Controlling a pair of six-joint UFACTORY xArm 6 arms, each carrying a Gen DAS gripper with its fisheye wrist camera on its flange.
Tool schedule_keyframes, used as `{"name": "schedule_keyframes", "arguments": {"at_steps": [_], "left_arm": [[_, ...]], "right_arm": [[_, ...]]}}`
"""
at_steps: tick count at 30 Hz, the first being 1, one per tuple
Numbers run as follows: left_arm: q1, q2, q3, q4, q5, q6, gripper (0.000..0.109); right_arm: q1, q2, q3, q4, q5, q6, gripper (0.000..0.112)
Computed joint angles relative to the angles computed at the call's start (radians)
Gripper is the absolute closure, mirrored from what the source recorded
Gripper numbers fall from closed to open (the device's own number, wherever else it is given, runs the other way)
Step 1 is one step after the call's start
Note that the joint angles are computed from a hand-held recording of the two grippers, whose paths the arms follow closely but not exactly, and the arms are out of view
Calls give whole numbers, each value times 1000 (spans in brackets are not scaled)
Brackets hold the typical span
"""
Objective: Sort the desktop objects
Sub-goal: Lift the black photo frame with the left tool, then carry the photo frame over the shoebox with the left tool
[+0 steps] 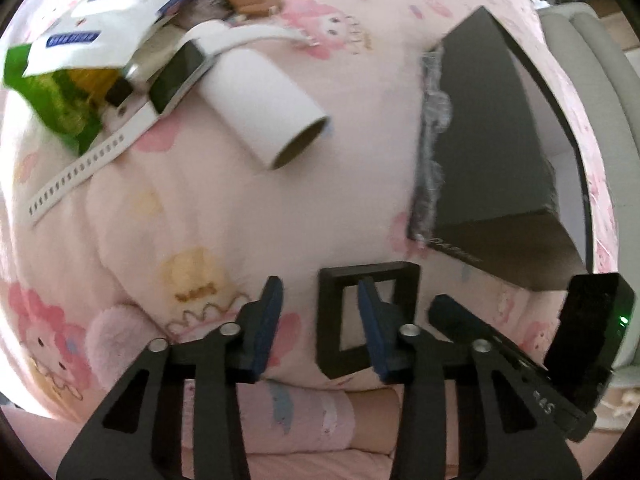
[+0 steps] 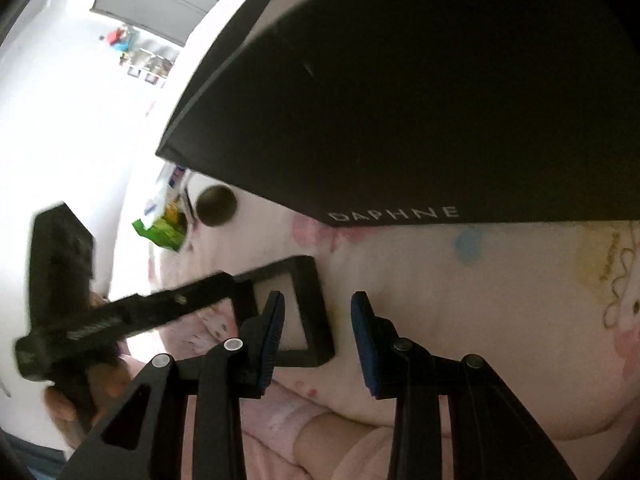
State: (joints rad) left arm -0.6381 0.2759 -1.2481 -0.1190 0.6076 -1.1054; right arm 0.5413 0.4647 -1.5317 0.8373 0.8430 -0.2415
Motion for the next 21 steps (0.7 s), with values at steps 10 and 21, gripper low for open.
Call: {"name": "schedule_keyframes", "arguments": {"at_steps": [10,21], "left_arm": [[-6,85,-92,-65,57,83,89],[-2,39,-45,48,5,-24,81]], "right_arm": [[30,62,-54,-60,43,23,81],[31,-49,67,-119,-81,53,82]]}}
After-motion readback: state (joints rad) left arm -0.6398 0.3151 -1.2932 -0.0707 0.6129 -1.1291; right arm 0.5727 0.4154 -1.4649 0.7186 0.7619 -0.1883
